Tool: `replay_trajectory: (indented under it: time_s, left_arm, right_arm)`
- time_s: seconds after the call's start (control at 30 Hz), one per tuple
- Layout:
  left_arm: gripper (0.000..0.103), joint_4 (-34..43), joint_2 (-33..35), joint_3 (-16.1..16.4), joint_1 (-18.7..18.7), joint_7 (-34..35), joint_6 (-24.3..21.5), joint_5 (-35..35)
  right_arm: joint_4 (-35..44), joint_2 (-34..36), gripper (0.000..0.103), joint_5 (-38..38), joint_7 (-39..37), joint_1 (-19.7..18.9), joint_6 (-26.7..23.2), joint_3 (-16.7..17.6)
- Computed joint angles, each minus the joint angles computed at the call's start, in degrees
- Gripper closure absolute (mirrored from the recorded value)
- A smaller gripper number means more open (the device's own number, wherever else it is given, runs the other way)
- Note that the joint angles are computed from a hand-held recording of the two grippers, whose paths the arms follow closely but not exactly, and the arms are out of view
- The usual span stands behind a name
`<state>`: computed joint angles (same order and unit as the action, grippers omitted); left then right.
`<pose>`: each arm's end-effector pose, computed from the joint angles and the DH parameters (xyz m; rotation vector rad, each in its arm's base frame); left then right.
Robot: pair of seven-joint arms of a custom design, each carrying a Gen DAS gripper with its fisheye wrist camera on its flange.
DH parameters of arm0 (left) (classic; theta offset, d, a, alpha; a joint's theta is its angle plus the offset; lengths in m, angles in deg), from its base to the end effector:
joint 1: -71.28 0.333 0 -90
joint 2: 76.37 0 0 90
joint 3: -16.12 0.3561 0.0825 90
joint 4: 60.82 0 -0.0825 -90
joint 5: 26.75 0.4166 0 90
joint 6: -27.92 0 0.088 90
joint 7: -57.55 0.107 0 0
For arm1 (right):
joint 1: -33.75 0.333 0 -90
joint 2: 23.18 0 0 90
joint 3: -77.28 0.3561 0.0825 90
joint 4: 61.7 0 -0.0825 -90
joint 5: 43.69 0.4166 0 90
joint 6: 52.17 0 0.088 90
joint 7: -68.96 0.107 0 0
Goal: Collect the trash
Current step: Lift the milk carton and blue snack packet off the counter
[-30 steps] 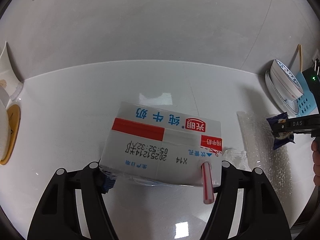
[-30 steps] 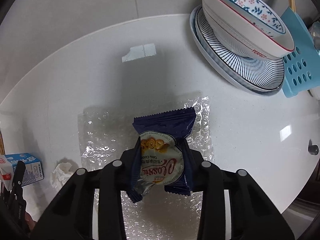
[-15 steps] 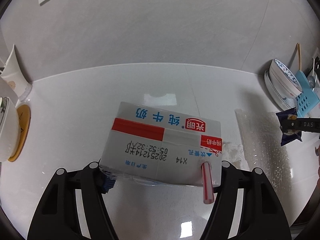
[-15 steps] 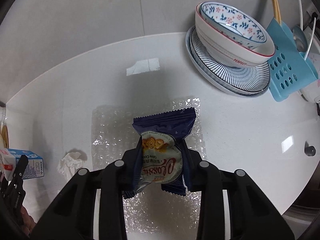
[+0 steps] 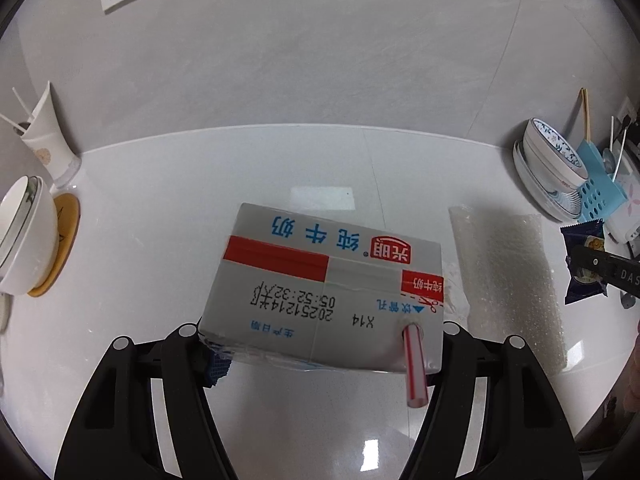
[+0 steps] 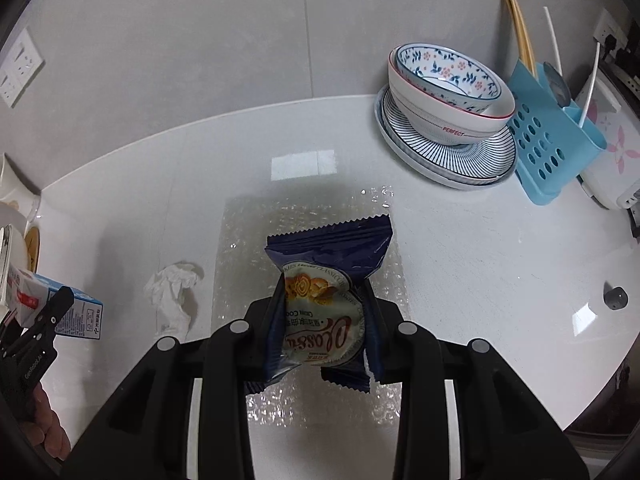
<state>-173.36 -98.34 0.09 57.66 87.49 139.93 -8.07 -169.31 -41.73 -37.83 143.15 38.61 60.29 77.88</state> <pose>0.4195 -0.2475 0.7022 -2.2738 1.4065 -0.4793 0.5004 0.0556 0.7232 -2.2824 1.5934 -0.3542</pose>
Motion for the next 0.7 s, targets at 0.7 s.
replay_trajectory:
  time_s: [0.7]
  left_arm:
    - [0.037, 2.4, -3.0, -3.1, -4.0, -4.7, -7.8, -3.1]
  right_arm:
    - [-9.2, -13.9, 0.072, 6.1, -9.7, -0.6, -0.3, -2.2]
